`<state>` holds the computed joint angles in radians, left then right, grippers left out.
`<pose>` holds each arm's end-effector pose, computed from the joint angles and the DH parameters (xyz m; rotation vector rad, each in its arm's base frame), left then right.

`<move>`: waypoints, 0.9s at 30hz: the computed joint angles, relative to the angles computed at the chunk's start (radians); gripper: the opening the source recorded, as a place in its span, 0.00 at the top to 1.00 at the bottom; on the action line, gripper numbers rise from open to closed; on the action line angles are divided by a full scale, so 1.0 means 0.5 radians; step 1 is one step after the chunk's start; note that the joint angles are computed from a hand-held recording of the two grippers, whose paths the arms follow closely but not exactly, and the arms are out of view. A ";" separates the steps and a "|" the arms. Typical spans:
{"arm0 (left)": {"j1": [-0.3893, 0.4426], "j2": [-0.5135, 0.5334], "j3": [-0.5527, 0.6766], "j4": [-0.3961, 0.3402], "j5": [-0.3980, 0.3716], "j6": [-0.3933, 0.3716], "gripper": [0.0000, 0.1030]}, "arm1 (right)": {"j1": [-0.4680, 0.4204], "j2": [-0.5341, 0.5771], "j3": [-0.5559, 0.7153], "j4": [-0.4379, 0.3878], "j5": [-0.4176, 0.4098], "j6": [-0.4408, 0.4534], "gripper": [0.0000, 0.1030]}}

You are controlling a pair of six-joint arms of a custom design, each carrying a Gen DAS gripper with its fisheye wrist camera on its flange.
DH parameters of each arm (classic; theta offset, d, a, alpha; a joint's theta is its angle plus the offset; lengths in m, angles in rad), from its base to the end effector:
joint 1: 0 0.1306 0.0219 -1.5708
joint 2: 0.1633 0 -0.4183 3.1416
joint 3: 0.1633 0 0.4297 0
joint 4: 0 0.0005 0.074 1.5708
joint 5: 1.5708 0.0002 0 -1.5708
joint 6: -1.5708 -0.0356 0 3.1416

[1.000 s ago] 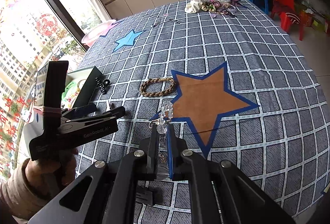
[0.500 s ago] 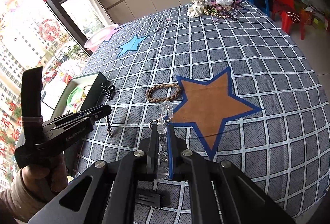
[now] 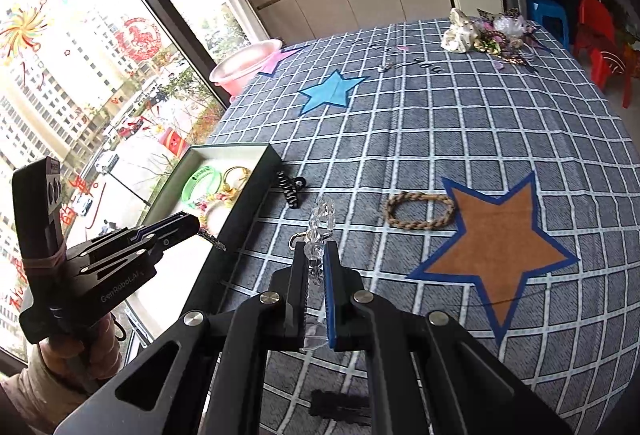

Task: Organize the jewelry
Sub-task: 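Carry the silver clip and crystal chain into the white box and open both tools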

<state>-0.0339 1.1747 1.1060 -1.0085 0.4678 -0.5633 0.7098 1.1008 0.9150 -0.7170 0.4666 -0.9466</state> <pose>0.4032 -0.0302 0.4149 0.8855 2.3629 -0.4132 0.3015 0.2373 0.3668 0.4702 2.3115 0.2232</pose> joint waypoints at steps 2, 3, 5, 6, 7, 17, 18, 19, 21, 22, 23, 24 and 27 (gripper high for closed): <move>0.063 0.023 0.018 -0.004 0.012 -0.020 0.83 | 0.001 0.085 0.065 0.043 -0.047 0.063 0.93; 0.094 0.032 0.024 0.002 0.009 -0.030 0.83 | -0.001 0.129 0.098 0.065 -0.075 0.095 0.93; 0.151 0.057 0.035 0.010 0.005 -0.047 0.83 | 0.000 0.223 0.170 0.103 -0.129 0.157 0.93; 0.178 0.075 0.043 0.012 0.002 -0.055 0.83 | 0.001 0.270 0.208 0.117 -0.153 0.187 0.93; 0.203 0.094 0.052 0.014 -0.001 -0.060 0.83 | 0.001 0.320 0.247 0.132 -0.182 0.217 0.93; 0.380 0.295 0.131 0.035 -0.054 -0.094 0.83 | -0.005 0.766 0.582 0.166 -0.491 0.384 0.93; 0.393 0.312 0.146 0.025 -0.035 -0.100 0.83 | -0.007 0.803 0.607 0.161 -0.521 0.391 0.93; 0.398 0.323 0.156 0.028 -0.033 -0.098 0.83 | -0.012 0.839 0.629 0.159 -0.555 0.397 0.93; 0.404 0.343 0.172 0.036 -0.036 -0.103 0.83 | -0.019 0.904 0.667 0.154 -0.618 0.398 0.93; 0.405 0.356 0.184 0.030 -0.030 -0.103 0.83 | -0.023 0.934 0.681 0.151 -0.649 0.397 0.93; 0.407 0.358 0.186 0.025 -0.025 -0.103 0.83 | -0.024 0.964 0.699 0.145 -0.672 0.394 0.93; 0.406 0.370 0.194 0.028 -0.022 -0.101 0.83 | -0.026 0.992 0.717 0.134 -0.688 0.394 0.93; 0.397 0.422 0.238 0.019 -0.004 -0.084 0.82 | -0.032 1.058 0.760 0.095 -0.698 0.403 0.93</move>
